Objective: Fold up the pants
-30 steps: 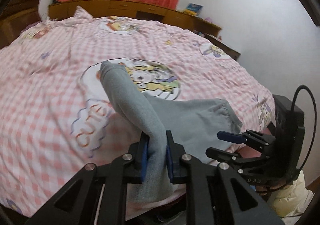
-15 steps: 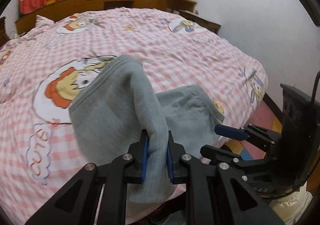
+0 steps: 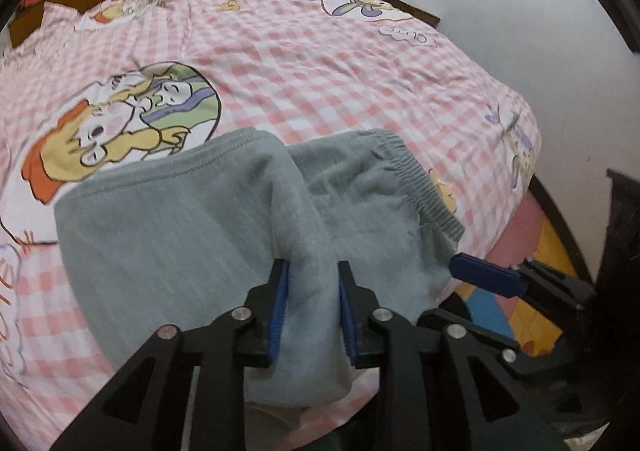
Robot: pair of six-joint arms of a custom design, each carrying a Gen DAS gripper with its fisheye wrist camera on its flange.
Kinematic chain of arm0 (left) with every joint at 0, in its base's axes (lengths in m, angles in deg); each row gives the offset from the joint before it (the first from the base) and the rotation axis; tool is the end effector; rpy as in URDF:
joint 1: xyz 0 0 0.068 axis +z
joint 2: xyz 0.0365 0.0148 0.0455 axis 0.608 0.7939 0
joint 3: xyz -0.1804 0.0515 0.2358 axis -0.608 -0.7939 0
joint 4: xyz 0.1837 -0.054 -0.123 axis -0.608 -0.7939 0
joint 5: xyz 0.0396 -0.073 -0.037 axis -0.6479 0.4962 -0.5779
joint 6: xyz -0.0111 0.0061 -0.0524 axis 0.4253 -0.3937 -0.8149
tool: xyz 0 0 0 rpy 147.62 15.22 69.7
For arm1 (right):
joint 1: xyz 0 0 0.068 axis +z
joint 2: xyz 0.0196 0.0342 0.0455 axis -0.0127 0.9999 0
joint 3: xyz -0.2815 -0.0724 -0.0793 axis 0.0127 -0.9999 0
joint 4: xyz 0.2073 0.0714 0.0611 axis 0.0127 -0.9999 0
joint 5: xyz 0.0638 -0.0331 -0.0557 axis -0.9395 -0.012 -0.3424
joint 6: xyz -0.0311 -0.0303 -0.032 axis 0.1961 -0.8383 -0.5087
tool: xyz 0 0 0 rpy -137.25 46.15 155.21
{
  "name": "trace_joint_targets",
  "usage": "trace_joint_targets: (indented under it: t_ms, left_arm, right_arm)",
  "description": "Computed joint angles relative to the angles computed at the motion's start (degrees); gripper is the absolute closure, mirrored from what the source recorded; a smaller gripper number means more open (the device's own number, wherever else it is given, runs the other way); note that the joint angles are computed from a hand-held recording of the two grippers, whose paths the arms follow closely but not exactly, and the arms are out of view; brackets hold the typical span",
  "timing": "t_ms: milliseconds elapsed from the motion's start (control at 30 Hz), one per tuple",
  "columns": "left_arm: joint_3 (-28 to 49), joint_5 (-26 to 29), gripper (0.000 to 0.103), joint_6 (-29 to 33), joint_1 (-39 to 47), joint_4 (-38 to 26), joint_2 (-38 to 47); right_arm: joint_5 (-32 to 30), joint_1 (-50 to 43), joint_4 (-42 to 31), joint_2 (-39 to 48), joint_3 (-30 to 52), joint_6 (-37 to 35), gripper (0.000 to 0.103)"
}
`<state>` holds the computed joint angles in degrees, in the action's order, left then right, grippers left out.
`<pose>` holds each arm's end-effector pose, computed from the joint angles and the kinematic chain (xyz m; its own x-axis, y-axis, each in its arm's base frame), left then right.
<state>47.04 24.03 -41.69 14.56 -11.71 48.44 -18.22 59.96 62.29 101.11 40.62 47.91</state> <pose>0.2666 -0.1300 0.1753 -0.5492 0.6513 -0.5236 0.8251 0.5219 -0.2162 0.1126 0.1548 0.1604 -0.6250 0.4563 -0.6334 0.3647 0.8881 0.2799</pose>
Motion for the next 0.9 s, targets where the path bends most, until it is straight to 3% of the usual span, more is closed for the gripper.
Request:
trace_joint_targets:
  t_ms: [167, 400, 633, 900]
  left_arm:
    - [0.07, 3.93, 0.055, 2.16, 3.6, -2.6, -3.28]
    - [-1.38, 4.81, 0.054, 6.07, 12.43, -2.64, -6.26]
    - [-0.22, 5.03, 0.054, 9.28, 23.04, -2.13, 0.73]
    - [3.08, 7.12, 0.054, 10.73, 28.85, -3.32, 6.17]
  right_arm:
    - [-0.9, -1.12, 0.62, -0.03, -0.54, 0.46, 0.045]
    - [-3.69, -6.13, 4.4, 0.28, 0.37, -6.02, 0.045]
    - [-13.49, -17.48, 12.26, 5.75, 3.3, -17.98, 0.045]
    - [-18.26, -20.99, 9.42, 14.68, 10.75, -21.44, 0.045]
